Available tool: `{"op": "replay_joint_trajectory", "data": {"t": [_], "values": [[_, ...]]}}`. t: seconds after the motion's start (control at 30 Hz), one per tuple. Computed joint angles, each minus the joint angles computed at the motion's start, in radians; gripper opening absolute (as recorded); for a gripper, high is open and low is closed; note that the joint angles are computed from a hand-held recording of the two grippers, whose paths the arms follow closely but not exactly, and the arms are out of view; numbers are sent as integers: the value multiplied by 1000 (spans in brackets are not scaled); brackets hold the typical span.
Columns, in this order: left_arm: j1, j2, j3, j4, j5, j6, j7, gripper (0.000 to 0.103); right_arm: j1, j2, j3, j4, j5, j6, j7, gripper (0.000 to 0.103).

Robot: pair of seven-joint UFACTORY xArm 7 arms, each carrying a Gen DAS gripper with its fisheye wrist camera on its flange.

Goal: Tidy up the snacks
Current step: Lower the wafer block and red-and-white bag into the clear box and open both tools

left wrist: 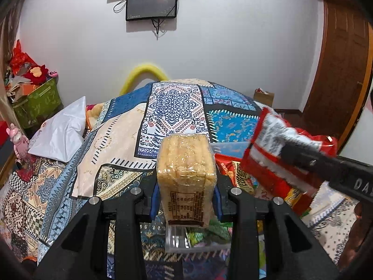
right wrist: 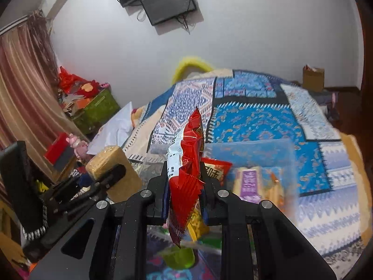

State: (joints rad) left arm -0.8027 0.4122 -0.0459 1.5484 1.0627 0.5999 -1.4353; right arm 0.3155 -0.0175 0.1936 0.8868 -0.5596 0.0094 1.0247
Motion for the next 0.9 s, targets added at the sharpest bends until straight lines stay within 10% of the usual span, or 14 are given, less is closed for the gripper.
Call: {"op": "replay_joint_trajectory", "data": {"t": [0.37,0.43,0.63,0.9], "values": [[5,61,12,46,-121,-20,89,42,51,31,-41,27,-33,140,-24,21],[13,45,7,27,-154,-44,104,59,46,15,-36,23,-37,179,-35,30],[-17,-33,11,-36,-79,-29,61,64,14,-60,-3,-32,-51,229,-24,55],[19,-177,-71,-184,-40,-16,5,64,-35,-228,73,-155,7,216,-35,60]]}}
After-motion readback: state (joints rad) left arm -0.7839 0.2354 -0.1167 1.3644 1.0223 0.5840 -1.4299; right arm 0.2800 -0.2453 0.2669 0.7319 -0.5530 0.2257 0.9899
